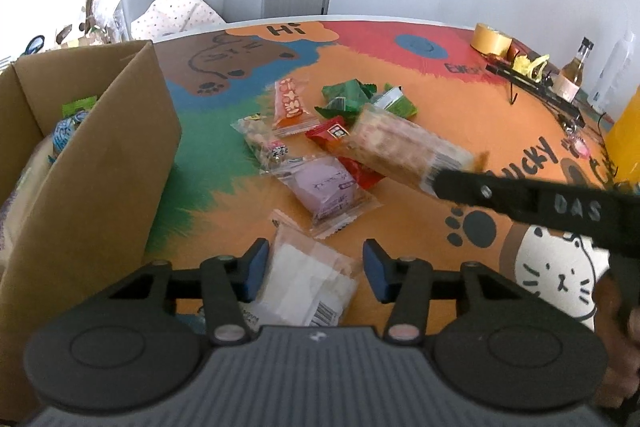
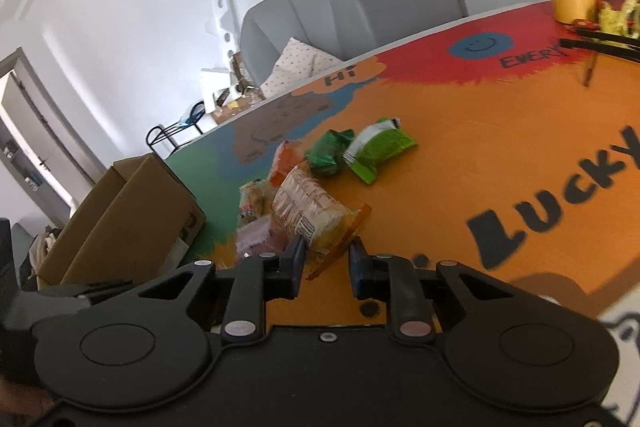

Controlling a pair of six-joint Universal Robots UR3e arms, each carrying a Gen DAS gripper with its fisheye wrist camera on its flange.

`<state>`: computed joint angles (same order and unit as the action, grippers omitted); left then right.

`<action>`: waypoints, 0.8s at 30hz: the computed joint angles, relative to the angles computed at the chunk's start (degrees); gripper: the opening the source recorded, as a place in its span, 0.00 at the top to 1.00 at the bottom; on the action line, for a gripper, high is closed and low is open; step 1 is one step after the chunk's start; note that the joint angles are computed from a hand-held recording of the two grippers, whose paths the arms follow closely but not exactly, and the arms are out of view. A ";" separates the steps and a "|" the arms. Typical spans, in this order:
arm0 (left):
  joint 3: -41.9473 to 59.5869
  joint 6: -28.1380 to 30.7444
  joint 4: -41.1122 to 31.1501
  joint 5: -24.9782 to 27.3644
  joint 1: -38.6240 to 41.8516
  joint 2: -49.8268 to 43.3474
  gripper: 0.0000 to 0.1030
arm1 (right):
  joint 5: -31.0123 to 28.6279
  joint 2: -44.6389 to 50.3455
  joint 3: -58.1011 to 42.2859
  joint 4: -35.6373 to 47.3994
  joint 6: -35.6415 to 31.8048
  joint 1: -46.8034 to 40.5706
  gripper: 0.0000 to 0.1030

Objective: Organize snacks
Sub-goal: 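Grasp the wafer packet with the right gripper while the left grasps the white cake packet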

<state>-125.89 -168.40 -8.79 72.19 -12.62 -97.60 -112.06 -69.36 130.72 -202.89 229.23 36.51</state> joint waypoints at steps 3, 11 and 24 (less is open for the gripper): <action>-0.19 -0.10 -1.23 -1.67 0.53 0.71 0.50 | -1.88 -1.22 1.19 1.26 1.77 1.37 0.79; -5.12 3.93 1.69 -2.75 1.26 5.20 0.17 | -6.91 -2.92 2.67 4.77 8.36 7.37 0.80; -9.72 7.88 2.57 -3.26 2.42 5.77 0.30 | -11.63 -4.41 0.10 15.22 13.88 12.55 0.40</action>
